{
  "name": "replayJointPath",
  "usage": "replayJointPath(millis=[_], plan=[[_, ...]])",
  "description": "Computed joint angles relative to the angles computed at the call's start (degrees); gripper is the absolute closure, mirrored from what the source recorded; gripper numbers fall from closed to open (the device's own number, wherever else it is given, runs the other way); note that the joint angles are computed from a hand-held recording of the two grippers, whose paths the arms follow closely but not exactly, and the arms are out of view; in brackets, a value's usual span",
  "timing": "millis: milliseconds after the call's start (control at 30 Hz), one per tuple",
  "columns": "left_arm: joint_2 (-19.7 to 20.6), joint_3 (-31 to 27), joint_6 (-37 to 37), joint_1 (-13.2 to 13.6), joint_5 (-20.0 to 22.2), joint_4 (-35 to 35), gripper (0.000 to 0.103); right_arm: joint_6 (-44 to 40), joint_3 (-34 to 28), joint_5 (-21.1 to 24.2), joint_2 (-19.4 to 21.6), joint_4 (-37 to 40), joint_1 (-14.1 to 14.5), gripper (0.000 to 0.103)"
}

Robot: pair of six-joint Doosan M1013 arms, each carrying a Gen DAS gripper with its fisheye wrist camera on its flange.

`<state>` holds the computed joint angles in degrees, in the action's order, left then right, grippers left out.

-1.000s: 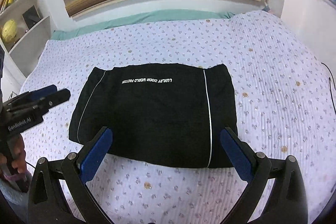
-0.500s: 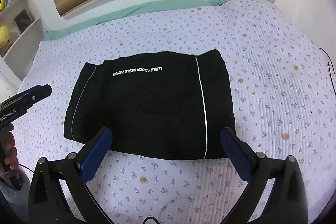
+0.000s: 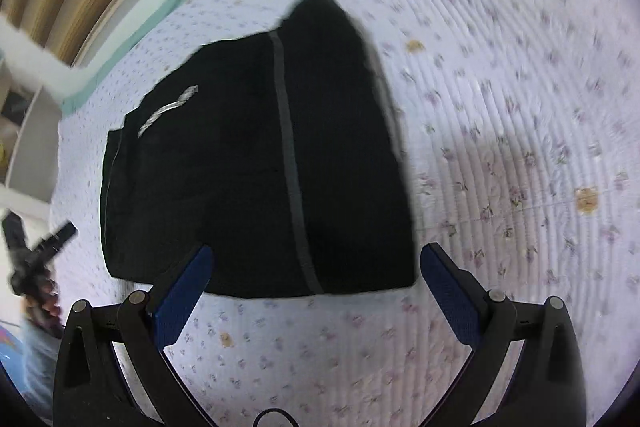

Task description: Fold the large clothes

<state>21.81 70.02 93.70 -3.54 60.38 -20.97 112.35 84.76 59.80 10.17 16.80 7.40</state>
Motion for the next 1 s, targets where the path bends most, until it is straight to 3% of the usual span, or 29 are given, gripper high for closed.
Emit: replayJointPath(millis=[100, 233, 333, 433, 567, 733, 800, 833, 900, 933, 1000], plan=[[2.4, -0.6, 1.4, 2.2, 2.7, -2.2, 0.039, -3.8, 2.1, -1.5, 0.7, 5.4, -2.8, 0.0], [6.3, -1.7, 5.1, 5.5, 8.4, -13.3, 0.038, -9.8, 3.6, -1.2, 3.0, 15.4, -5.9, 0.0], [8.8, -3.6, 3.5, 5.6, 10.3, -10.1, 0.032, -10.3, 2.4, 0.9, 5.7, 15.4, -6.2, 0.0], [9.7, -3.7, 4.4, 6.7, 9.9, -13.8, 0.029, -14.6, 2.4, -0.2, 6.6, 19.1, -6.7, 0.0], [13.3, -7.2, 5.1, 6.7, 15.9, -14.5, 0.017, -22.8, 0.9, 4.5, 9.8, 28.5, -8.1, 0.0], [14.8, -8.0, 4.4, 7.2, 17.3, -18.9, 0.005, -29.4, -0.9, 11.0, 13.4, 38.8, -9.3, 0.0], [14.4, -7.6, 3.4, 6.8, 16.6, -18.9, 0.005, -28.8, -1.8, 11.5, 14.0, 38.3, -8.7, 0.0], [14.3, -6.9, 3.6, 7.1, 16.7, -22.4, 0.005, -28.3, -2.2, 11.6, 14.2, 38.1, -8.5, 0.0], [15.5, -6.7, 4.2, 7.6, 22.0, -33.8, 0.005, -28.4, -2.0, 11.5, 13.9, 40.0, -8.4, 0.0], [15.4, -5.8, 5.3, 7.1, 22.2, -35.5, 0.005, -29.6, -1.4, 11.4, 13.5, 42.2, -8.5, 0.0], [14.2, -4.8, 7.4, 5.1, 19.7, -30.3, 0.004, -32.2, -0.1, 11.2, 13.1, 46.0, -8.2, 0.0]])
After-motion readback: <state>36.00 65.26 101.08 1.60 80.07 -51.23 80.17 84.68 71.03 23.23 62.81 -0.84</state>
